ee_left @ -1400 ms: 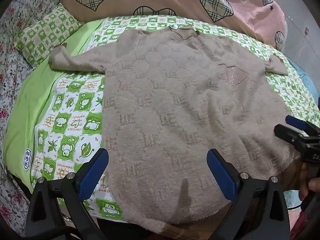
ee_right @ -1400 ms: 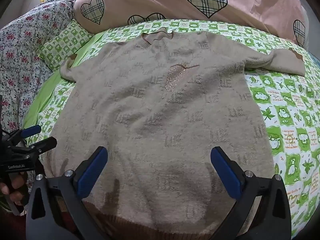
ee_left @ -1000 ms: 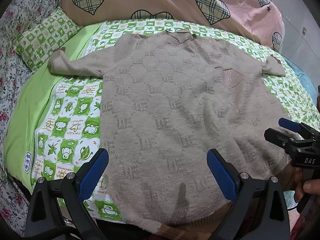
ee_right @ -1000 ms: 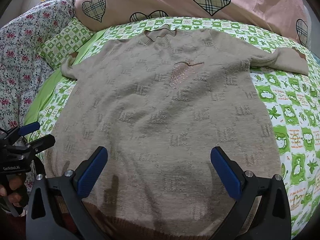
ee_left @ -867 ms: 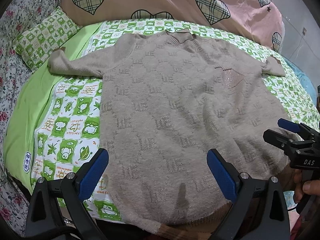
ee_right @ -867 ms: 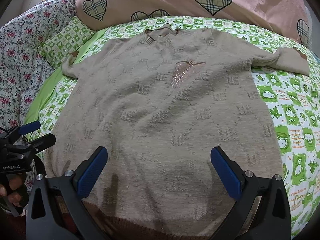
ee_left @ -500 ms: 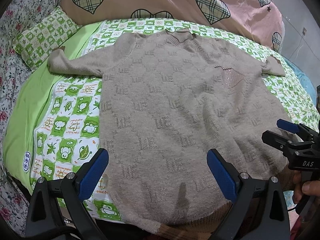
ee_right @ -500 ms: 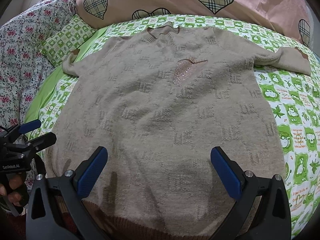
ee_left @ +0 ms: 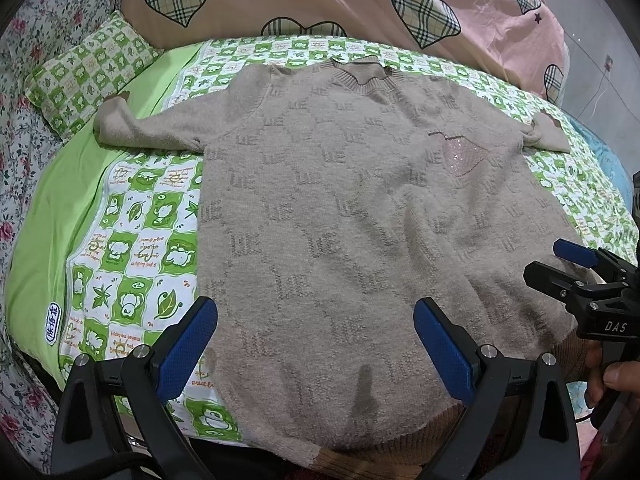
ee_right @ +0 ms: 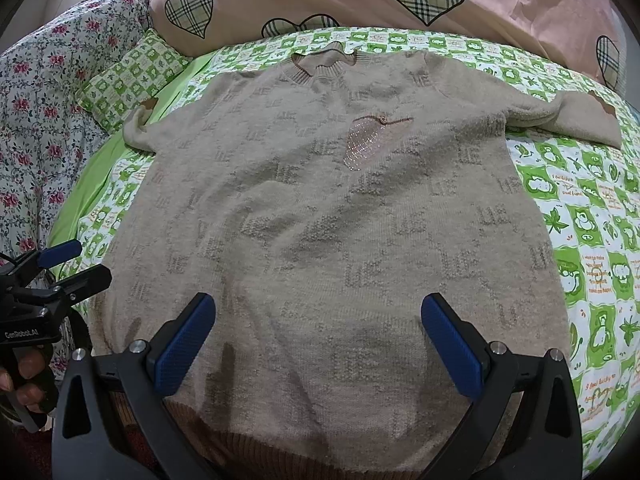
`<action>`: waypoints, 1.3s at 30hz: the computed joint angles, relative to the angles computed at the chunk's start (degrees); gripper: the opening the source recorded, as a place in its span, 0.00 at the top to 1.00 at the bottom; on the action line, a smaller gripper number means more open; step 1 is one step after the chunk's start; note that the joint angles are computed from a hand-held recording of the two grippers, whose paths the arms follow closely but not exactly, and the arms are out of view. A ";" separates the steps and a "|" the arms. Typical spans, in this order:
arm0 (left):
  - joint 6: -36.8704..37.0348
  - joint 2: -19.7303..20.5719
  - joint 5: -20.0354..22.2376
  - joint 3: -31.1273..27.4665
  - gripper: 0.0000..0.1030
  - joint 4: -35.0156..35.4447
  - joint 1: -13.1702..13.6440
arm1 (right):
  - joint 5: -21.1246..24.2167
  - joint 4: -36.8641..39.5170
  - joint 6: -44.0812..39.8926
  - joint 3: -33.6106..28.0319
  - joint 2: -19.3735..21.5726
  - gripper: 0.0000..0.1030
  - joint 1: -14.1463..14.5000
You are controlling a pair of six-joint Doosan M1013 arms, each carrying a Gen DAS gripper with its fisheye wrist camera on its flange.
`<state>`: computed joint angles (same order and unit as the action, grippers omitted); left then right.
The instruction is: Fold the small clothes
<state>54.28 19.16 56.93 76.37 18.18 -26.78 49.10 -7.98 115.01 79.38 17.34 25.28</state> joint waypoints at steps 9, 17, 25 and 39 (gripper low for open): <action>0.27 0.03 -0.10 -0.07 0.04 -0.28 0.08 | -2.15 -1.47 0.65 0.79 -0.27 0.00 0.15; -0.11 0.09 -1.32 0.19 0.04 0.11 0.03 | -2.00 0.26 0.04 0.59 -0.34 0.00 -0.13; 1.55 1.19 -1.29 -1.16 0.04 -2.16 0.66 | -1.96 -0.03 1.12 0.38 -0.45 0.00 -0.95; 3.82 4.81 1.57 -6.41 0.04 -1.28 1.36 | -2.66 0.07 3.60 -0.65 -0.87 0.00 -5.47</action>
